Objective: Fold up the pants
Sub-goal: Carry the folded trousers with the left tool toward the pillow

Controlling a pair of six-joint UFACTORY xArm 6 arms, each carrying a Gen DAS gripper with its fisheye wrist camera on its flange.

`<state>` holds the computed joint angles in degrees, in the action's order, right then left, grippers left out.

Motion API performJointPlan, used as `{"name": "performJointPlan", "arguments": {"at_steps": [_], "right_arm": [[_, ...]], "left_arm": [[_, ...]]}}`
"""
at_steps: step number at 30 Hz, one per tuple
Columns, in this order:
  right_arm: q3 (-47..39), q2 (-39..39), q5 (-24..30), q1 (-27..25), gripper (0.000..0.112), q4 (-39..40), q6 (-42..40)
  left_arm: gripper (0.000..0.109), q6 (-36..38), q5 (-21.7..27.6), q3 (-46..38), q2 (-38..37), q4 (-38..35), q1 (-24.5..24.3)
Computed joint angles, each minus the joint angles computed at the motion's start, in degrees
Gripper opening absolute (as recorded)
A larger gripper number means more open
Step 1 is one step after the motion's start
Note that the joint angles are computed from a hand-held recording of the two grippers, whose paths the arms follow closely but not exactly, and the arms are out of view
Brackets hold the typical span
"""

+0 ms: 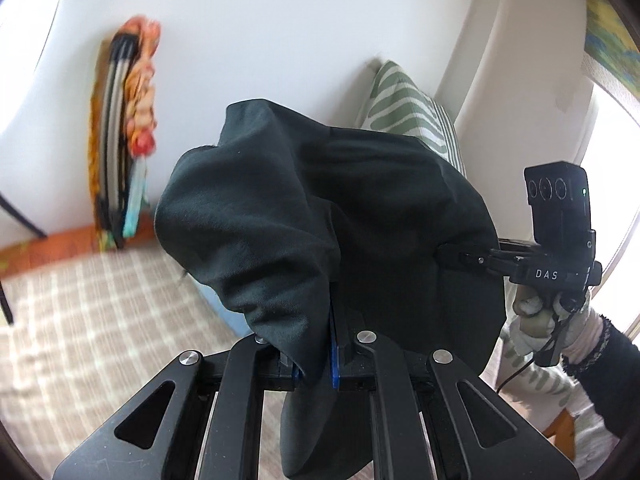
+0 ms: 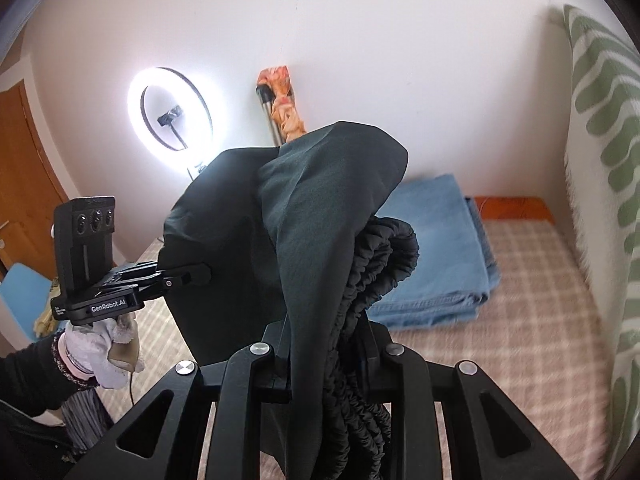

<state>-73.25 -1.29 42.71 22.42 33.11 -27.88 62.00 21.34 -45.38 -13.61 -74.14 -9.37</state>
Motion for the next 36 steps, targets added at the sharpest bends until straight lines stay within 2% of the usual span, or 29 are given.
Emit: {"name": "performJointPlan", "arguments": {"at_steps": [11, 24, 30, 36], "right_arm": [[-7.2, 4.2, -0.4, -0.1, 0.021, -2.9, 0.8], [-19.1, 14.9, 0.4, -0.7, 0.021, -7.6, 3.3], [-29.7, 24.4, 1.7, -0.9, 0.021, -10.7, 6.0], [-44.9, 35.9, 5.7, -1.1, 0.021, -14.7, 8.4]], "left_arm": [[0.008, 3.2, -3.1, -4.5, 2.5, -0.7, -1.5], [0.008, 6.3, -6.1, -13.6, 12.5, -2.6, -2.0], [0.008, 4.9, -7.0, -19.2, 18.8, -2.2, -1.6], [0.008, 2.8, -9.0, -24.2, 24.4, 0.3, -1.8]]}}
